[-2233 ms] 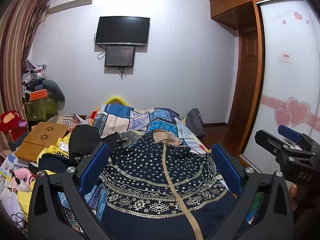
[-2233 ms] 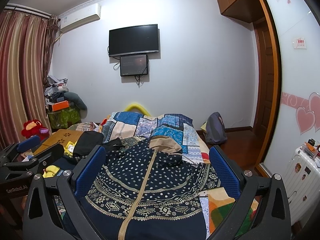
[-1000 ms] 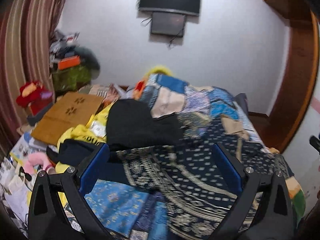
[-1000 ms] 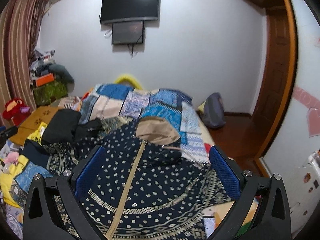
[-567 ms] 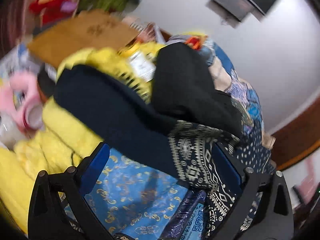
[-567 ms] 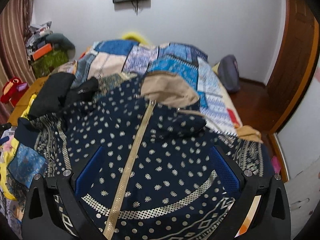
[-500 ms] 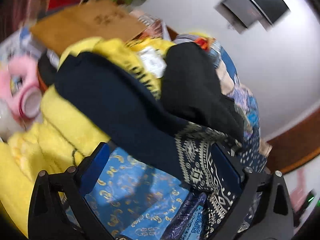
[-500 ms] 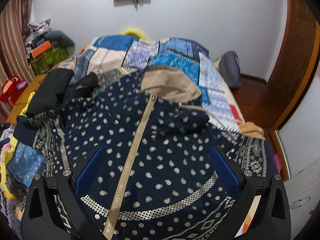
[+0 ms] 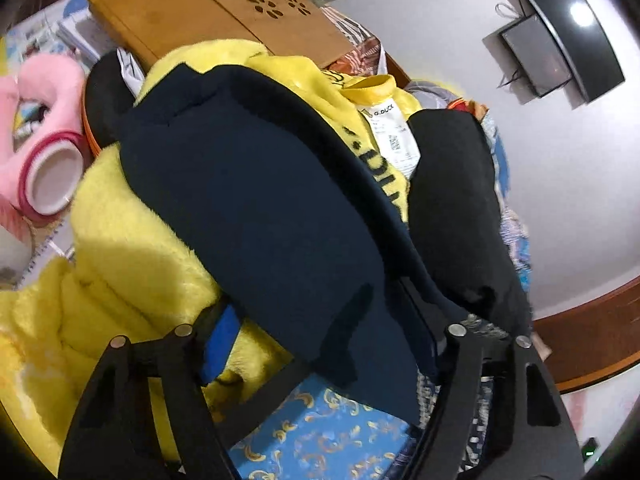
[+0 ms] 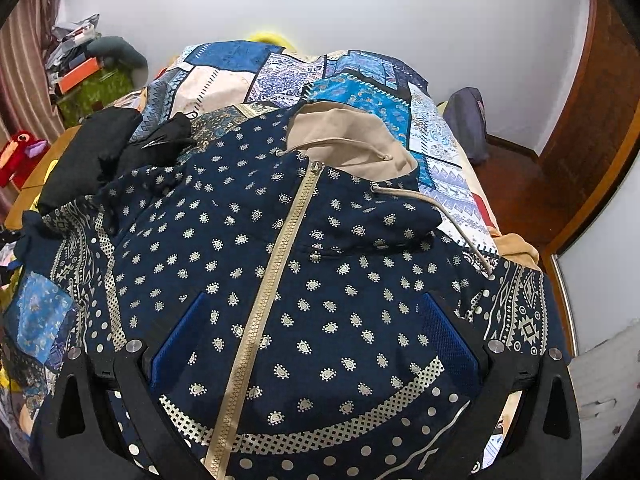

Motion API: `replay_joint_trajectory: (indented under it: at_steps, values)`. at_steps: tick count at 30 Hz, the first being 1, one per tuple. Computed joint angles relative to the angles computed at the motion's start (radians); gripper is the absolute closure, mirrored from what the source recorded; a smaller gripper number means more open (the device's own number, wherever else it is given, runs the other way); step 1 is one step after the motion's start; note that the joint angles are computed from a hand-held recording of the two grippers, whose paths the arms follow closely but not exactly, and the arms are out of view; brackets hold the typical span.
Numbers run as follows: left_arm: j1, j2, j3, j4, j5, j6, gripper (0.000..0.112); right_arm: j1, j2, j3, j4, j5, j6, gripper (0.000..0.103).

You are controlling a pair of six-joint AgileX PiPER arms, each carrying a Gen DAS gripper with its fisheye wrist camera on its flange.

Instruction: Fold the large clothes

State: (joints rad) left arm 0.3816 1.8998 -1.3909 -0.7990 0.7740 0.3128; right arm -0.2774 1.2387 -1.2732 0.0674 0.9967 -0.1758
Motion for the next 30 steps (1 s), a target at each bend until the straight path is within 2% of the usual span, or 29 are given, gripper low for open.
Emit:
replay_joint_trajectory:
  at_steps: [2,3,5,9,16,21,27,30]
  values:
    - [-0.053,-0.015,-0.013,0.185,-0.041,-0.117,0.065,-0.008,-0.003,-0.007,0.005,0.006,0.0,0.001]
    - [-0.081,-0.028,-0.013,0.28,-0.058,-0.165,0.07,-0.012,-0.006,-0.012,0.011,0.013,-0.001,0.001]
    - [-0.112,-0.054,-0.007,0.384,-0.07,-0.216,0.087,-0.017,-0.015,-0.018,0.024,0.023,-0.006,0.001]
    - [-0.154,-0.129,0.002,0.513,-0.066,-0.278,0.107,-0.034,-0.045,-0.029,0.04,0.042,-0.028,0.001]
    - [-0.225,-0.278,-0.055,0.512,-0.056,-0.272,0.11,-0.101,-0.091,-0.05,0.104,0.078,-0.108,0.001]
    - [-0.35,-0.326,-0.194,0.55,-0.015,-0.335,0.11,-0.188,-0.105,-0.077,0.184,0.111,-0.201,0.001]
    - [-0.549,-0.301,-0.369,0.601,0.005,-0.428,0.11,-0.298,-0.116,-0.095,0.283,0.144,-0.31,0.001]
    - [-0.686,-0.242,-0.482,0.678,0.019,-0.498,0.11,-0.369,-0.112,-0.102,0.344,0.165,-0.37,0.001]
